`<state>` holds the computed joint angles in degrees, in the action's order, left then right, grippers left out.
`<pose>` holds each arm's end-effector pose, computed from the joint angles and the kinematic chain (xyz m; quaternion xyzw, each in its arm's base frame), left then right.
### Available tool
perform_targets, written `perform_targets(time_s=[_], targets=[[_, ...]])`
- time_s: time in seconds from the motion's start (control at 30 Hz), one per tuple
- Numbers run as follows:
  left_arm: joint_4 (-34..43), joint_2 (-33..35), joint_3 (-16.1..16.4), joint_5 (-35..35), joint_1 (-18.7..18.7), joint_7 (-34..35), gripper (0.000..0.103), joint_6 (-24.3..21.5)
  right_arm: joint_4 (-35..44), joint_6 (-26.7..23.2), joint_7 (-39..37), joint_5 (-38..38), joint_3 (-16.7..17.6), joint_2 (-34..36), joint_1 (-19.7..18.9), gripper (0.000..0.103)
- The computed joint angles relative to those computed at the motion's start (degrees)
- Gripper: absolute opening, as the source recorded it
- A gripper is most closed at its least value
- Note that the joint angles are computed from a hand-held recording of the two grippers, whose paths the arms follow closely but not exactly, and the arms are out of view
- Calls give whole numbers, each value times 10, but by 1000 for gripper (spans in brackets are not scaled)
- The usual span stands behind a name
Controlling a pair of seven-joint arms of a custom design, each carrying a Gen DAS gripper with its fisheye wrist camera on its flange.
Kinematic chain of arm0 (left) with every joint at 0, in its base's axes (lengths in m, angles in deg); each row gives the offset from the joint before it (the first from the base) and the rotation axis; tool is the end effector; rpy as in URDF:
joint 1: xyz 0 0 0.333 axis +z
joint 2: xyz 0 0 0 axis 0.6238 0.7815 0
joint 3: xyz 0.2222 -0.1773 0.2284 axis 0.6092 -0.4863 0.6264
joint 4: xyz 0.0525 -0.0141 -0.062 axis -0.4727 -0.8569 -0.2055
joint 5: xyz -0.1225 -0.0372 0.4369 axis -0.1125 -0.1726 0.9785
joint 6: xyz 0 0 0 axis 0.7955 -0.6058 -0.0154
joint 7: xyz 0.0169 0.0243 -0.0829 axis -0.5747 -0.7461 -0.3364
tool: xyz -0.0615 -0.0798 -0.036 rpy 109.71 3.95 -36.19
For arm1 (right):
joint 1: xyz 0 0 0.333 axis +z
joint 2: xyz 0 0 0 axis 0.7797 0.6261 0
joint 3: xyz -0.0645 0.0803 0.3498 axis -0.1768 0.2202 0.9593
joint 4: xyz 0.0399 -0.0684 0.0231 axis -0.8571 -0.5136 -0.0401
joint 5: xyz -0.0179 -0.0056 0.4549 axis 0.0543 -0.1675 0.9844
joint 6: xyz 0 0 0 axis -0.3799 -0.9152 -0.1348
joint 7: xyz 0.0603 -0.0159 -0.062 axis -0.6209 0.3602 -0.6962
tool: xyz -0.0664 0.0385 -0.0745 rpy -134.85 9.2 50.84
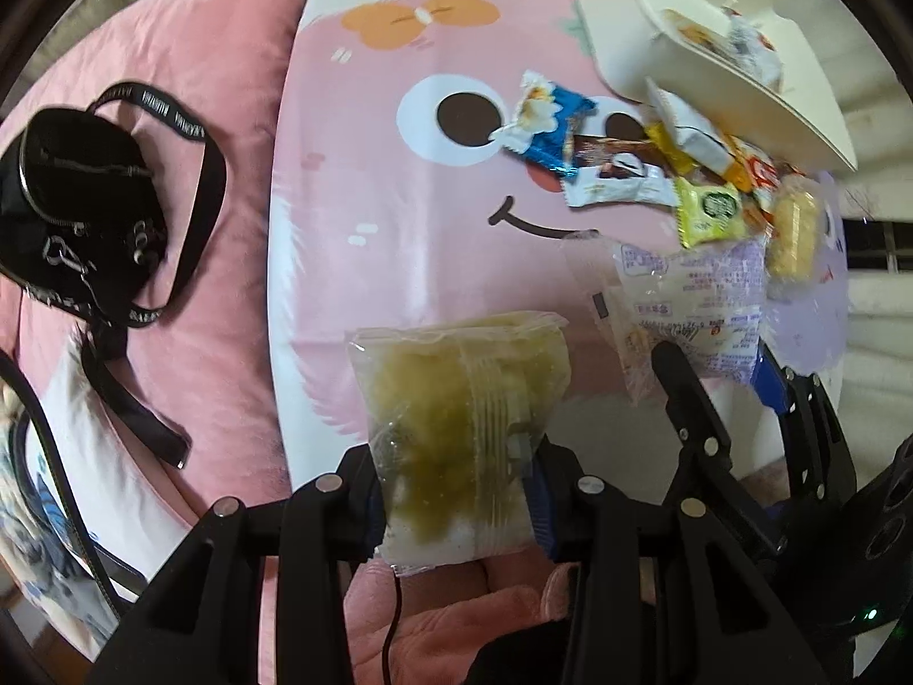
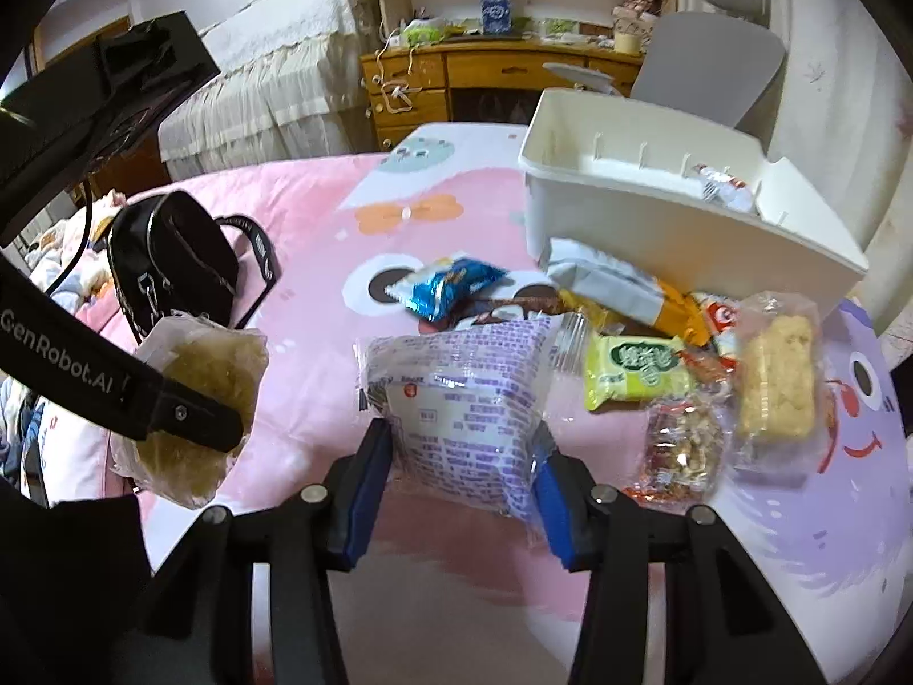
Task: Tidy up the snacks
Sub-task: 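Lift both held bags and carry them over the white box, then open both tools to drop the bags into the white box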
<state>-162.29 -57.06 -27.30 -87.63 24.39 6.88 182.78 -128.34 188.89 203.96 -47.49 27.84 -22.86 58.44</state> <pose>0.5126 -0.2673 0.5500 0.5114 -0.8573 -0.0129 0.0576 0.3642 0.1957 0.4969 -0.5856 0.7430 -0.2144 0.2430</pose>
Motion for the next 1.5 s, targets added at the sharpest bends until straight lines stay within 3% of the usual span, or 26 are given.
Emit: perform_targets(time_s=[0.37,0.63,1.1,1.5], targets=[[71,15,-9,-16,-12,51,38,-33,23,-78,18,-18,5,-68,-15,48],[151,51,-24,-5,-26,42,38,-46,34,-95,-46,-21,-36,-96,-28,48],[326,179,-49,45,-67,-64,38,-39,33,-52,-220,17,-115,-104,-99,48],[499,309,-49,102,-126,-140,38,-57,29,0,-340,78,-177,-56,-154,48]])
